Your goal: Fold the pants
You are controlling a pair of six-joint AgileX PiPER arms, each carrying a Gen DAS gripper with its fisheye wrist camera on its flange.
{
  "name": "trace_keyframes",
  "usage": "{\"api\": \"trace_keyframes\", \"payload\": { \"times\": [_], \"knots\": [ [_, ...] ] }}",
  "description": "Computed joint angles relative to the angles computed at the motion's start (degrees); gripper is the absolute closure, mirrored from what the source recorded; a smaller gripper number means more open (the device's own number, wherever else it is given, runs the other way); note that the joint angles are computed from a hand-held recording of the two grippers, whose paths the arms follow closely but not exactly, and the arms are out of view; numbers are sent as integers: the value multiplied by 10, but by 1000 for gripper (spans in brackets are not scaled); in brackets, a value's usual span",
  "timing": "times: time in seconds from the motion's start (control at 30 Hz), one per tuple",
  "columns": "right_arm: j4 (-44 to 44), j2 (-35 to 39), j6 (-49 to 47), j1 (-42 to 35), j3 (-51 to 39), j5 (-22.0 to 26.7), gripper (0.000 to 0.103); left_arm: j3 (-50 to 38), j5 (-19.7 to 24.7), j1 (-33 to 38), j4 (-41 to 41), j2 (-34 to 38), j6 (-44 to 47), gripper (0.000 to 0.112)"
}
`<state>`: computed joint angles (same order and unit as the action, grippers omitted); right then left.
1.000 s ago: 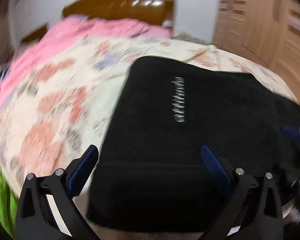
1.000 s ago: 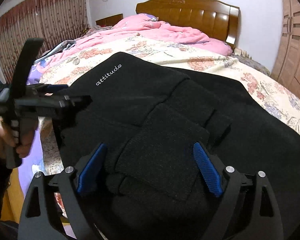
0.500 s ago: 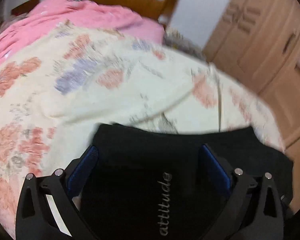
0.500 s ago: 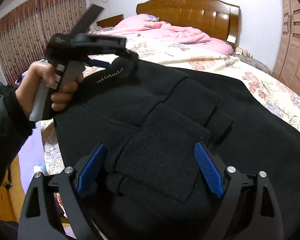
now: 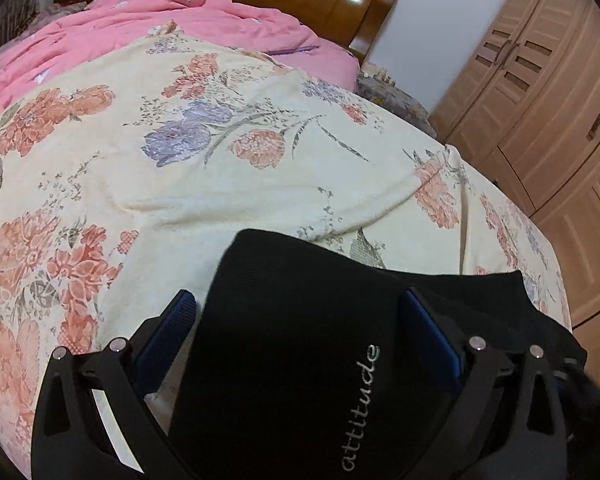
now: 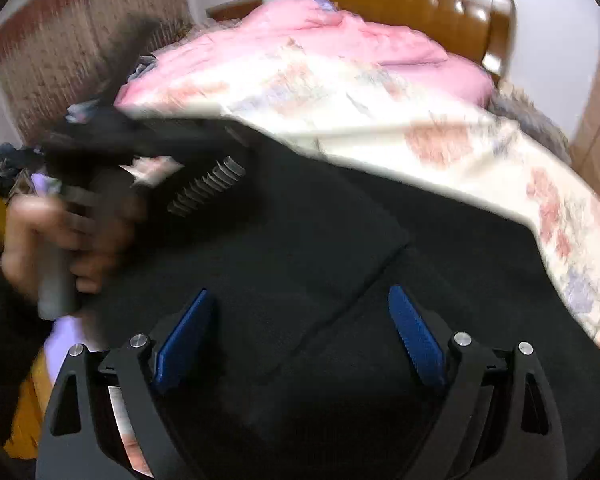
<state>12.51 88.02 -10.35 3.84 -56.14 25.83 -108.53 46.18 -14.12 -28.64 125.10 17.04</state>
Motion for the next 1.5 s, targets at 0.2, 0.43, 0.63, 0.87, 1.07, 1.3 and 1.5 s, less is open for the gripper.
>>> {"api": "trace_keyframes", "payload": {
  "times": [0.2,0.43,0.63,0.87,1.07,1.3,1.5],
  "knots": [
    [-109,-9,93,29,29,-43,16,144,-136,-43,25,-116,62,11],
    [-106,-8,91,28,31,-50,16,27,-33,-84,153,-25,16,11],
    [-33,-11,13,9,27,-45,16,17,-32,-67,157,-30,-38,11],
    [-69,-145,84,11,83,6,16,335,-218,-111,219,-290,-13,11],
    [109,-164,-88,-56,200,-27,7,498,-272,-140,385,-332,-135,11],
    [108,-166,-96,-55,194,-23,6,547,-355,-115,302,-337,-62,11],
    [0,-200,35,-37,183,19,6,545,-355,-110,267,-335,-32,11]
  ]
}}
